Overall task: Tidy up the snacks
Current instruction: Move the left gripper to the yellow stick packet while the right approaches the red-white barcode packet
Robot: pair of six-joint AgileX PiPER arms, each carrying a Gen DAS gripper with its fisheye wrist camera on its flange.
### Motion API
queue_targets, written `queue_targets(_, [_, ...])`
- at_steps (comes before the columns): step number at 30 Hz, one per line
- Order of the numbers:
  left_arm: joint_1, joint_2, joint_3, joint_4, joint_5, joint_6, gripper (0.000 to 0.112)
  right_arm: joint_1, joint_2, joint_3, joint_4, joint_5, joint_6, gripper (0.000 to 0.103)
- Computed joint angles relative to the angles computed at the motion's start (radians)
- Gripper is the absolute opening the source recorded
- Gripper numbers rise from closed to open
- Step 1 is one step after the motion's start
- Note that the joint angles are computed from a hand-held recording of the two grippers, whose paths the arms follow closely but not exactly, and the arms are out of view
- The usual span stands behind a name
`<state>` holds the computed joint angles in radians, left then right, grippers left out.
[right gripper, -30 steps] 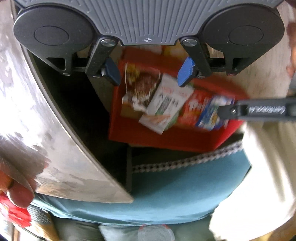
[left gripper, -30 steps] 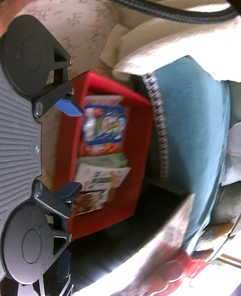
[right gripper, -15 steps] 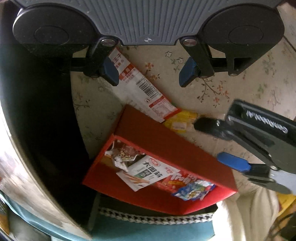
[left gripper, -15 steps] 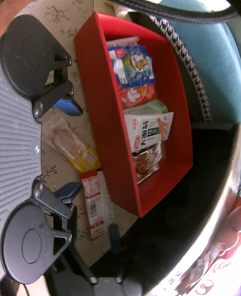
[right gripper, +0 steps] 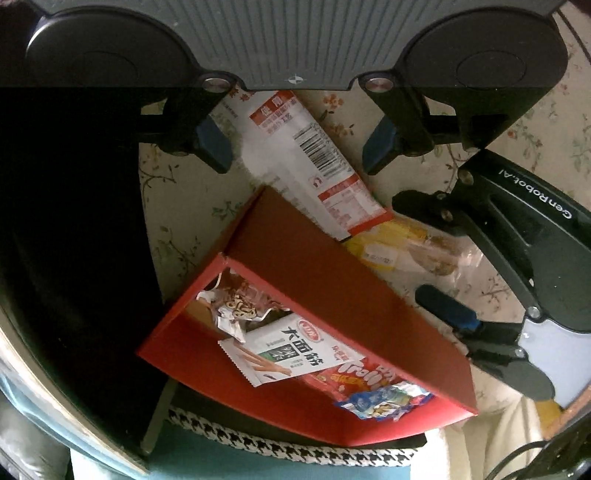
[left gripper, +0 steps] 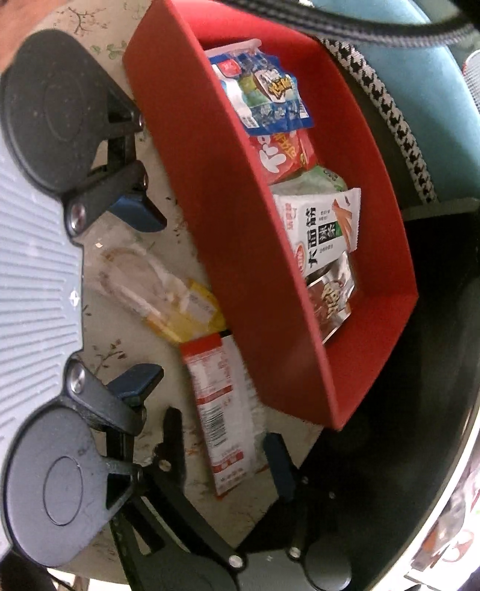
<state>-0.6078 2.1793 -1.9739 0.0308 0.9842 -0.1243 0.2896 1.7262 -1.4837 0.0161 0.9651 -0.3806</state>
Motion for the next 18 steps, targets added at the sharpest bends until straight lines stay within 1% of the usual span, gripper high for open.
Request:
queue_targets(2, [-0.010, -0.025, 0.039, 0.008, -0.013, -0.013, 0.070, 0.013, -0.023, 0.029, -0.024, -0.010, 0.025, 0.083])
queue_targets(4, [-0.024, -0.051, 0.077, 0.007, -0.015, -0.006, 0.070, 0.027, -0.043, 0.048, -0.045, -0.005, 0.055, 0.079])
queue_targets(8, [-0.048, -0.109, 0.171, 0.002, -0.051, -0.002, 0.067, 0.056, -0.087, 0.097, -0.092, -0.003, 0.110, 0.075])
queue_targets(9, [-0.054, -0.125, 0.194, -0.012, -0.055, 0.007, 0.066, 0.059, -0.099, 0.107, -0.092, 0.003, 0.118, 0.071])
queue_targets(10, [-0.060, -0.142, 0.218, -0.035, -0.058, 0.019, 0.066, 0.063, -0.116, 0.124, -0.094, 0.006, 0.132, 0.071])
queue_targets(11, [-0.072, -0.155, 0.240, -0.040, -0.065, 0.027, 0.066, 0.072, -0.137, 0.147, -0.101, 0.007, 0.147, 0.067])
queue_targets(12, [-0.093, -0.175, 0.268, -0.019, -0.071, 0.021, 0.066, 0.074, -0.159, 0.168, -0.093, 0.006, 0.142, 0.060])
queue_targets(14, [-0.122, -0.200, 0.301, -0.005, -0.058, 0.031, 0.066, 0.035, -0.170, 0.167, 0.025, 0.067, 0.105, 0.047])
queue_targets(15, [-0.125, -0.211, 0.315, -0.010, -0.053, 0.029, 0.066, 0.023, -0.181, 0.177, 0.054, 0.078, 0.088, 0.048])
queue_targets(17, [-0.119, -0.224, 0.324, -0.008, -0.047, -0.009, 0.066, 0.012, -0.212, 0.201, 0.059, 0.093, 0.068, 0.049])
queue_targets(18, [-0.105, -0.224, 0.317, -0.025, -0.043, -0.017, 0.066, 0.001, -0.227, 0.211, 0.055, 0.086, 0.063, 0.049])
